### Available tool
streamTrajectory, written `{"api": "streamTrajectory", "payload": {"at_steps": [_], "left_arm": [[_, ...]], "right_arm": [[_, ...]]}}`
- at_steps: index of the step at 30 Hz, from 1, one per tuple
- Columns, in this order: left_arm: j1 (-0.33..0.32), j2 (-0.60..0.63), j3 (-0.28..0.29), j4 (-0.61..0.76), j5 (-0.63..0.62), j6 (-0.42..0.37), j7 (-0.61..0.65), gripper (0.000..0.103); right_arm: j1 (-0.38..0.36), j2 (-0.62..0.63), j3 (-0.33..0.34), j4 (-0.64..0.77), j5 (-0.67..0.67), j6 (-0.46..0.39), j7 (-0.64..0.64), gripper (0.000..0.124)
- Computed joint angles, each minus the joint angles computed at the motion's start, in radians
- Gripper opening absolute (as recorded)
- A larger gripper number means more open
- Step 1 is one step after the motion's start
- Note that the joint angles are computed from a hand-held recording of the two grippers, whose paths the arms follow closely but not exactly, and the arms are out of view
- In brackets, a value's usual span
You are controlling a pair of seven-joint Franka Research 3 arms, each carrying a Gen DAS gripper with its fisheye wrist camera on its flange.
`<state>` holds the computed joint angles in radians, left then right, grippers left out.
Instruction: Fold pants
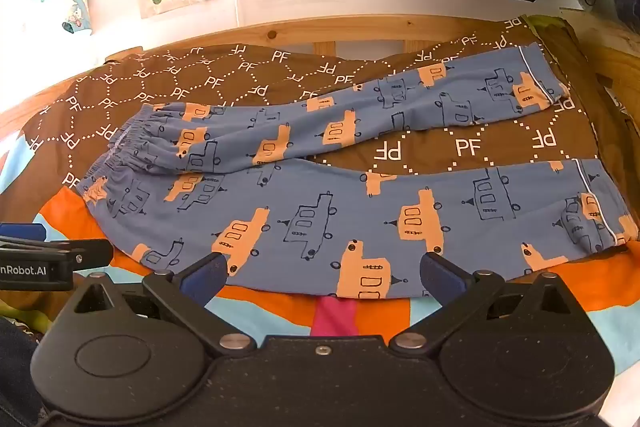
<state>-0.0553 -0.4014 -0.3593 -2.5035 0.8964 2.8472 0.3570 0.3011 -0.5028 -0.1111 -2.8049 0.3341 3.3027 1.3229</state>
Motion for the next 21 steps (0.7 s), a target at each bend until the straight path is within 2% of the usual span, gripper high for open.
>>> {"api": "streamTrajectory", "payload": {"at_steps": [21], "left_arm": [[-0.015,0.010,0.012,0.002,-0.040,-0.016,0.022,0.103]], "right_arm": [[0.004,0.001,-0.004,0.000,-0.001,-0.005,0.004,0.102]]}}
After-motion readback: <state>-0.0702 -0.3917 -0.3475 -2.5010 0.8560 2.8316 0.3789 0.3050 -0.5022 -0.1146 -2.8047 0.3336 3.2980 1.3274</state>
